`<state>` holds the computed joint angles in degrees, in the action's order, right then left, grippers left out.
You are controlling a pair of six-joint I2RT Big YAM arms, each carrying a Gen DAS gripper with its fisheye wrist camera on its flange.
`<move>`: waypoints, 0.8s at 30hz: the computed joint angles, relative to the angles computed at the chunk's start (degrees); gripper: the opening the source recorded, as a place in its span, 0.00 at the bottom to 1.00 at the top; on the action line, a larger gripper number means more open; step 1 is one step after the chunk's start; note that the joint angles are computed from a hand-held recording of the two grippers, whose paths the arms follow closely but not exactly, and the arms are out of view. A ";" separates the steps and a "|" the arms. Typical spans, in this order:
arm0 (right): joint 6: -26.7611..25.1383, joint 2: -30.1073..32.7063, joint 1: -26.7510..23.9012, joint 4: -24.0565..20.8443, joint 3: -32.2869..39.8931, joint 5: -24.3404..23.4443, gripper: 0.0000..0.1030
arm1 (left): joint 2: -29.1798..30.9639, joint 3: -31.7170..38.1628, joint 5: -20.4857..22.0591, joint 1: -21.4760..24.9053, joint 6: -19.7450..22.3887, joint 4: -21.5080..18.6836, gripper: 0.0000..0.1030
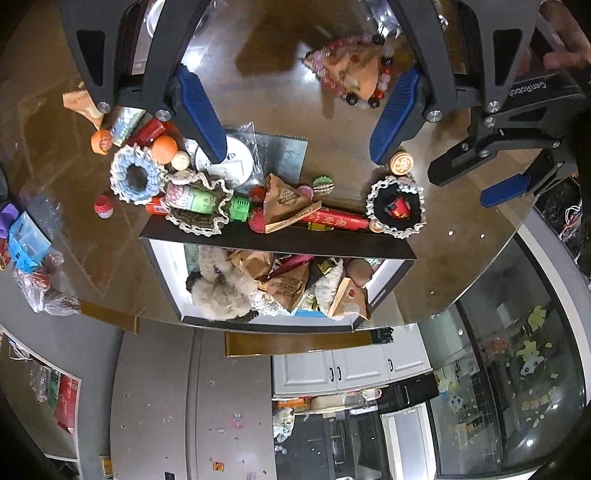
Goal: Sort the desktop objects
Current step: 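Withdraw both open tools from the box back over the table, then grasp black lace scrunchie with left tool while right tool grasps paper packet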
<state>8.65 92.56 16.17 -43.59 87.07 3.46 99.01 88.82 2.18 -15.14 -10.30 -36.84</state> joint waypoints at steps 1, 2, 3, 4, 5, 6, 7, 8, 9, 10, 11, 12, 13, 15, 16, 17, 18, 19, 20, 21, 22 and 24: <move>-0.10 0.63 -0.11 -0.19 0.69 -0.11 0.80 | 0.63 0.59 -0.10 0.06 0.34 -0.22 0.91; -0.28 1.34 -0.25 -0.49 1.42 -0.31 0.79 | 1.42 1.42 0.14 0.16 0.85 -0.71 0.91; -0.44 2.25 -0.41 -1.08 2.43 -0.40 0.80 | 2.09 2.17 0.72 0.30 1.19 -1.21 0.91; -0.50 2.99 -0.56 -1.47 3.18 -0.51 0.80 | 3.03 3.21 1.08 0.44 1.38 -1.88 0.91; -0.52 3.67 -0.73 -1.69 3.81 -0.65 0.79 | 4.07 4.36 0.72 0.45 1.62 -2.65 0.91; -0.42 4.37 -0.98 -1.80 4.40 -1.03 0.79 | 4.76 5.06 0.61 0.47 1.94 -2.89 0.91; -0.26 4.96 -1.14 -2.02 4.93 -1.36 0.79 | 5.49 5.79 0.50 0.44 2.12 -3.11 0.91; -0.11 5.56 -1.29 -2.22 5.46 -1.48 0.79 | 6.39 6.77 0.35 0.45 2.15 -3.71 0.91; -0.04 6.26 -1.40 -2.42 6.08 -1.48 0.79 | 7.35 7.81 0.44 0.45 2.29 -4.18 0.91; -0.13 6.82 -1.45 -2.57 6.53 -1.46 0.80 | 8.13 8.65 0.17 0.36 2.45 -4.55 0.91; -0.30 7.42 -1.50 -2.76 7.04 -1.45 0.80 | 8.83 9.37 -0.15 0.27 2.67 -4.88 0.91; -0.42 8.18 -1.52 -3.09 7.75 -1.16 0.79 | 9.53 10.17 -0.24 0.21 3.01 -5.32 0.91; -0.55 8.89 -1.54 -3.30 8.39 -0.89 0.79 | 10.30 11.01 -0.26 0.13 3.33 -5.72 0.91; -0.87 10.35 -1.67 -3.90 9.73 -0.94 0.79 | 11.80 12.64 -0.80 -0.07 3.74 -6.54 0.91; -0.89 11.02 -1.73 -4.19 10.34 -0.88 0.79 | 12.62 13.50 -0.72 -0.07 3.83 -6.87 0.91; -0.81 11.54 -1.79 -4.42 10.77 -0.87 0.79 | 13.31 14.24 -0.62 -0.04 3.83 -7.34 0.91; -0.82 12.25 -1.90 -4.62 11.34 -1.04 0.79 | 13.61 14.47 -1.23 -0.14 4.15 -7.09 0.90; -0.82 12.85 -1.95 -4.85 11.86 -1.04 0.79 | 14.24 15.41 -1.71 -0.22 4.69 -7.73 0.89; -0.65 13.48 -1.95 -5.06 12.37 -0.92 0.80 | 14.55 15.79 -1.83 -0.27 4.94 -7.88 0.89; -0.43 13.94 -1.96 -5.11 12.67 -0.88 0.79 | 14.81 16.15 -1.72 -0.20 5.12 -7.99 0.89; -0.30 14.24 -1.95 -5.02 12.77 -0.87 0.80 | 15.05 16.44 -1.55 -0.13 5.05 -7.97 0.89; -0.53 14.39 -1.77 -4.12 12.53 -0.01 0.80 | 14.96 16.29 -1.34 -0.01 4.89 -7.83 0.89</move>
<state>8.12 106.94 14.40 -47.71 99.59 3.45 113.97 105.10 0.84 -15.15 -5.41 -44.67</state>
